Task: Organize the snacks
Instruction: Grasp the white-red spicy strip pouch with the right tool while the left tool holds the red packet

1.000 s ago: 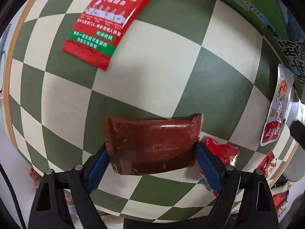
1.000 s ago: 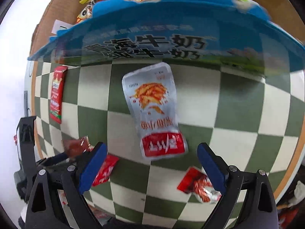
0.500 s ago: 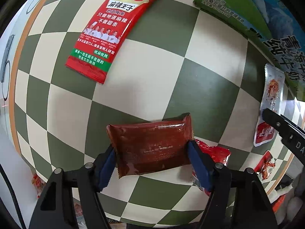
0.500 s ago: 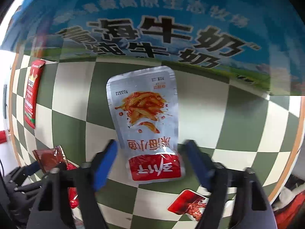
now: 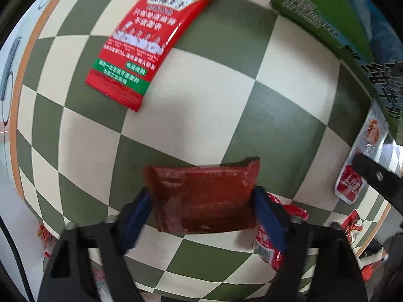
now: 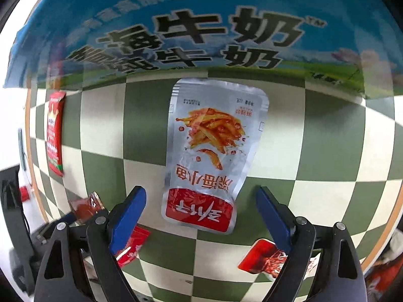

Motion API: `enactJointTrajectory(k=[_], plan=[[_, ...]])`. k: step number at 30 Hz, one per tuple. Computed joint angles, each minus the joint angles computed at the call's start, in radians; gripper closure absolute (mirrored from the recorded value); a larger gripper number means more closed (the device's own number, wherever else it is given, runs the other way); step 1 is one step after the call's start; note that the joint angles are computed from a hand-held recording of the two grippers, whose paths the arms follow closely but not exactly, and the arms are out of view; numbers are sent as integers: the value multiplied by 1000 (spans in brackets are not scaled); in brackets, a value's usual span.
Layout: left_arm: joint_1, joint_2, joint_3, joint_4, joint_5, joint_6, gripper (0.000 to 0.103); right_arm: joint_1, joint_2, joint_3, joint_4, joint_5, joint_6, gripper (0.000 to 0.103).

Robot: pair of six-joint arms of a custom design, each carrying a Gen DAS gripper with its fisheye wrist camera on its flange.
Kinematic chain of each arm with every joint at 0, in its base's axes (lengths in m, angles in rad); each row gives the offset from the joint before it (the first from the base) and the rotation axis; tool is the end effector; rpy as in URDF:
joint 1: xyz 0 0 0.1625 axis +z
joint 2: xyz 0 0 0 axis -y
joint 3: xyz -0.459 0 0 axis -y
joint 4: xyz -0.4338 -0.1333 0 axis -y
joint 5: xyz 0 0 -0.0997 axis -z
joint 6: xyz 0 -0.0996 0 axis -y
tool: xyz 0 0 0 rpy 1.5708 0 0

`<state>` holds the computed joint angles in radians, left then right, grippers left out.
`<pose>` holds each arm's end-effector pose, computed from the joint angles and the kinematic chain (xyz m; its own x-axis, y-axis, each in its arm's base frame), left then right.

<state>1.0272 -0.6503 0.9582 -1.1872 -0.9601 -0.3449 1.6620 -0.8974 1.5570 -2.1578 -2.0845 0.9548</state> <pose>-0.2526 -0.7861 0.1825 -0.6166 0.4704 -0.6313 0.2018 0.8695 0.4508 0.1498 -0.7115 0.1617 -0.5734 0.7443 0.3424 0.6528 0.6676 -0.3581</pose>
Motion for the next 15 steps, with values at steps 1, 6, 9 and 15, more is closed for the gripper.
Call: enactJointTrajectory(k=[1, 6, 9, 15], plan=[[-5, -5, 6, 1, 0, -2, 37, 3, 5, -3, 9, -13, 26, 11], [-12, -25, 28, -1, -2, -14, 41, 17, 62, -103, 153, -90, 110, 10], [-10, -36, 34, -4, -9, -24, 41, 39, 110, -160, 251, -156, 106, 13], [-12, -39, 27, -28, -34, -20, 41, 79, 104, -113, 192, -205, -28, 40]])
